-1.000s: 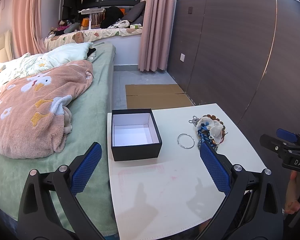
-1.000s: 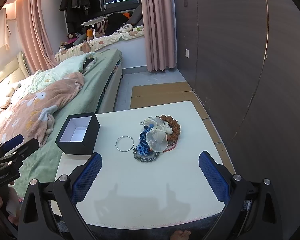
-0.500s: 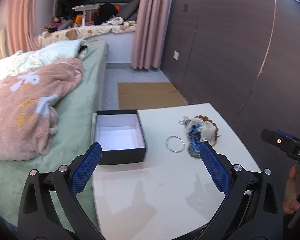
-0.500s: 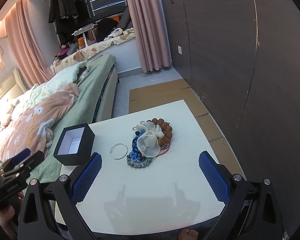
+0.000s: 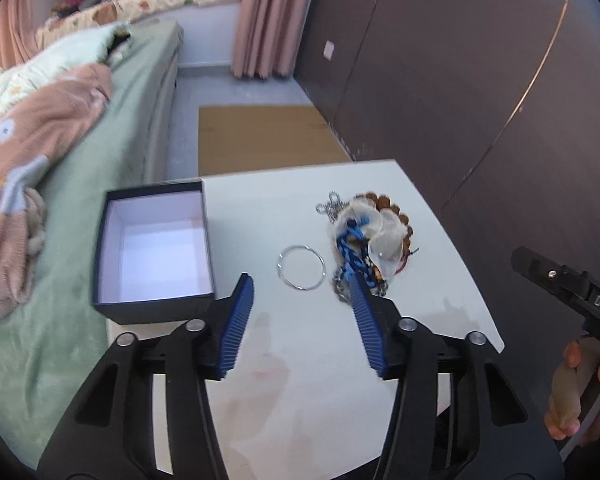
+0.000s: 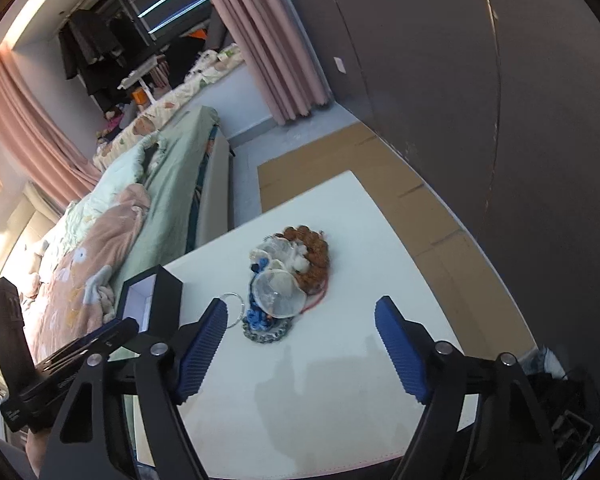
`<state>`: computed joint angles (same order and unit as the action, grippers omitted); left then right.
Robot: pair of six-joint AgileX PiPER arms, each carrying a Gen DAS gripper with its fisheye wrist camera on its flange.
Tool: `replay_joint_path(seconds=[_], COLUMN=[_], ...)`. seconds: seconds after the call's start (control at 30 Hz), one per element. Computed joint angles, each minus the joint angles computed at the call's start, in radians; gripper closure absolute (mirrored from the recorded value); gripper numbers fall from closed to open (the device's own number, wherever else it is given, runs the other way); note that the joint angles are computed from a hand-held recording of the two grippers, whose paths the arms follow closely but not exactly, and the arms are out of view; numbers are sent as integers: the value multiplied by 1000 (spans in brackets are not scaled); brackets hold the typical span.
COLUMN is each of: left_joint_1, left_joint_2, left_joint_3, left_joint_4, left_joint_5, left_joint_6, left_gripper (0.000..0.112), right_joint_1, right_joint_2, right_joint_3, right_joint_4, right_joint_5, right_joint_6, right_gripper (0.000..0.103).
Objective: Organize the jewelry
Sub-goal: 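Reach the left tool to the silver bangle and close on it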
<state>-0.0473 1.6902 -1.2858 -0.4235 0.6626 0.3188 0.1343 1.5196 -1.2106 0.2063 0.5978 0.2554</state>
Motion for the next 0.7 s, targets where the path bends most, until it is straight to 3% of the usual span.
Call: replay_joint_path(seconds=[0.27, 0.53, 0.7], left_joint_1=[-69, -116, -133], left_joint_2=[194, 337, 399], left_joint_3=[-225, -392, -466], left_joint_4=[157, 309, 362], left_joint_5=[149, 250, 280], left_joint_6=[-228, -394, -438], left_gripper=[81, 88, 88], right_joint_1=[-73, -92, -89], right_joint_2=[44, 230, 315], right_joint_3=[-24, -182, -267], right_joint_4=[158, 225, 251], right_joint_5=[-3, 84, 119], right_joint_6=[-107, -155, -155], right_gripper=[29, 44, 45])
